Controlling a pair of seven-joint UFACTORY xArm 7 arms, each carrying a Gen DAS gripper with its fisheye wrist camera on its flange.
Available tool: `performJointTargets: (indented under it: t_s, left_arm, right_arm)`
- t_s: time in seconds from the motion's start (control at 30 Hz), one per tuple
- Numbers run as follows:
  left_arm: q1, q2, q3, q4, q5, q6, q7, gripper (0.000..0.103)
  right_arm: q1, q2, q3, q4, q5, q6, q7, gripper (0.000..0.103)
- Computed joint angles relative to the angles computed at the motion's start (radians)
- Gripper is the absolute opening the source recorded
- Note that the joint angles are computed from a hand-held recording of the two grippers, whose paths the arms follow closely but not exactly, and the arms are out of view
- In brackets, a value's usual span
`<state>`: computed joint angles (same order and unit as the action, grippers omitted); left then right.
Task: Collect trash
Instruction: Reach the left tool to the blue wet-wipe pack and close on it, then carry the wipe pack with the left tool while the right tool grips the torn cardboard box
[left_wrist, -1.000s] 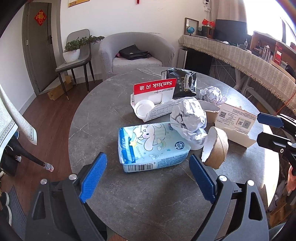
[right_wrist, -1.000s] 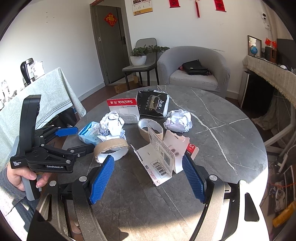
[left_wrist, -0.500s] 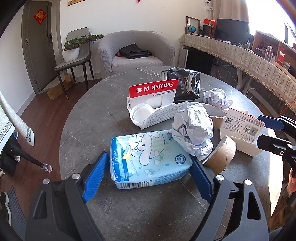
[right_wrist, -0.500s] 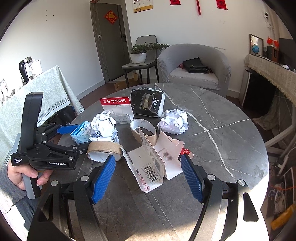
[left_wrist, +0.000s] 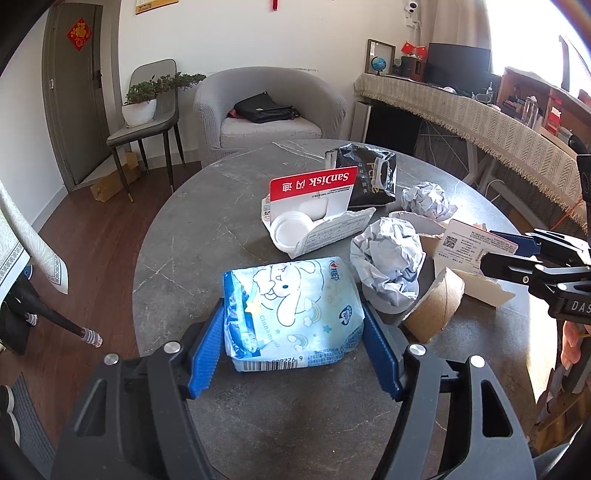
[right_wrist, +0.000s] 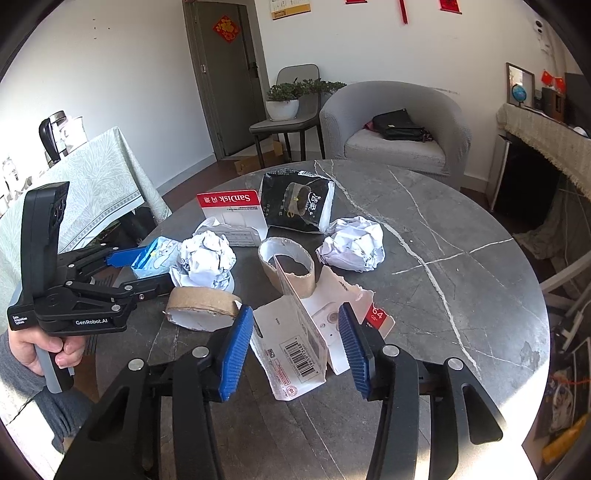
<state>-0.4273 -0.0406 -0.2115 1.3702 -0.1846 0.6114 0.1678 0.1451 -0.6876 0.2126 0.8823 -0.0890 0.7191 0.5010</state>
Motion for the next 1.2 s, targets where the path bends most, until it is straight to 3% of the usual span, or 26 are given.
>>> performJointTargets:
  t_s: [0.2,0.27,0.37,0.8,1.2]
  left_arm:
    - [0.010,-0.005,0.013,0.001,-0.046,0.015,0.035,0.071]
    - [0.015,-0.006,0.018,0.002,-0.066,0.019,0.048,0.069]
    - [0.022,-0.009,0.023,0.009,-0.098,0.027,0.068,0.065]
    - [0.041,-0.060,0.046,-0.022,-0.176,-0.016,0.115,0.065]
    - [0.103,-0.079,0.094,-0.025,-0.194,0.009,0.135,0.065]
  right_arm:
    - [0.011,0.041,-0.006,0.017,0.008,0.003,-0.017,0.037]
    - [0.006,0.055,0.003,0.030,0.001,0.017,-0.009,0.017]
    - [-0.005,0.061,0.020,0.046,-0.021,0.029,0.009,0.003]
    - [-0.062,0.069,0.101,0.145,-0.131,-0.007,0.143,0.002]
    - [-0.014,0.239,0.150,0.288,-0.202,-0.029,0.188,0.002]
